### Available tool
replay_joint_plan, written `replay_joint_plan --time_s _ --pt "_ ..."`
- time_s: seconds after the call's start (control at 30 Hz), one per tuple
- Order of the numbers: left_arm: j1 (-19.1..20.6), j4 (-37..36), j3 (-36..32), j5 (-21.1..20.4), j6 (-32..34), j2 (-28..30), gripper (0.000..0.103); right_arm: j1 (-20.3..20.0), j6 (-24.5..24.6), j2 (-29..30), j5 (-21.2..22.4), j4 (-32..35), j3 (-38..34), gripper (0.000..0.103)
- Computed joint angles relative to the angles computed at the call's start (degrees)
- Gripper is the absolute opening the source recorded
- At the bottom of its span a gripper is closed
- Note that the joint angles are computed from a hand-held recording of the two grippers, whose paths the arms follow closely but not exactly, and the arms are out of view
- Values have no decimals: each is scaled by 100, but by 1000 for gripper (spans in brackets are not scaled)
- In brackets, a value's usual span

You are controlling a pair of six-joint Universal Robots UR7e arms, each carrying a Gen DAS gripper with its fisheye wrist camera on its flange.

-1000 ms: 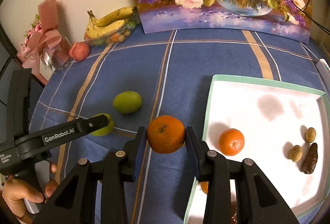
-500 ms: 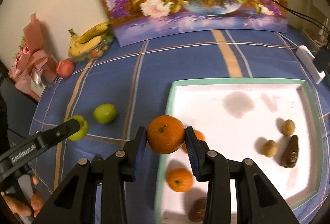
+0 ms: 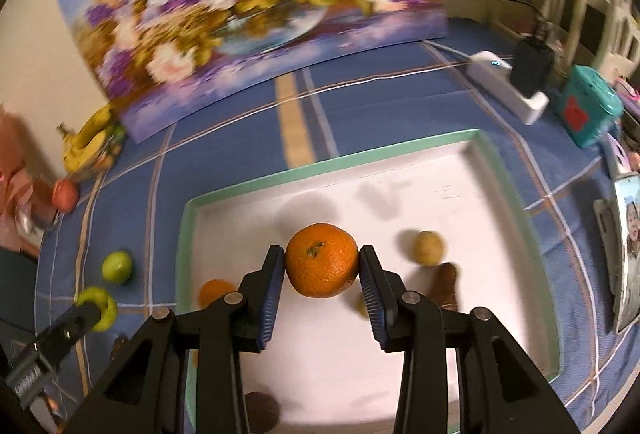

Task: Organize fruits
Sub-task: 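Carry the green fruit and orange over the white tray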

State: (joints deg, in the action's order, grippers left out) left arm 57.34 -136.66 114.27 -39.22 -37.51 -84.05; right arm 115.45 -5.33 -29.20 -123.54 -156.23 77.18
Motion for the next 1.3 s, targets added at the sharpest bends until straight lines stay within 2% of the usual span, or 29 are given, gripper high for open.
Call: replay_joint_plan --time_s 0.47,1.13,1.23,1.3 --pt "-182 -54 -258 -232 687 873 55 -135 -52 -135 -34 -128 64 40" --pt "-15 44 -399 -269 728 1193 55 -326 131 28 -185 306 -101 40" --pt "24 145 -426 -296 680 1237 50 -342 154 59 -211 409 -128 40" --pt "36 88 -422 -291 702 1255 50 -355 182 76 -235 472 -139 40"
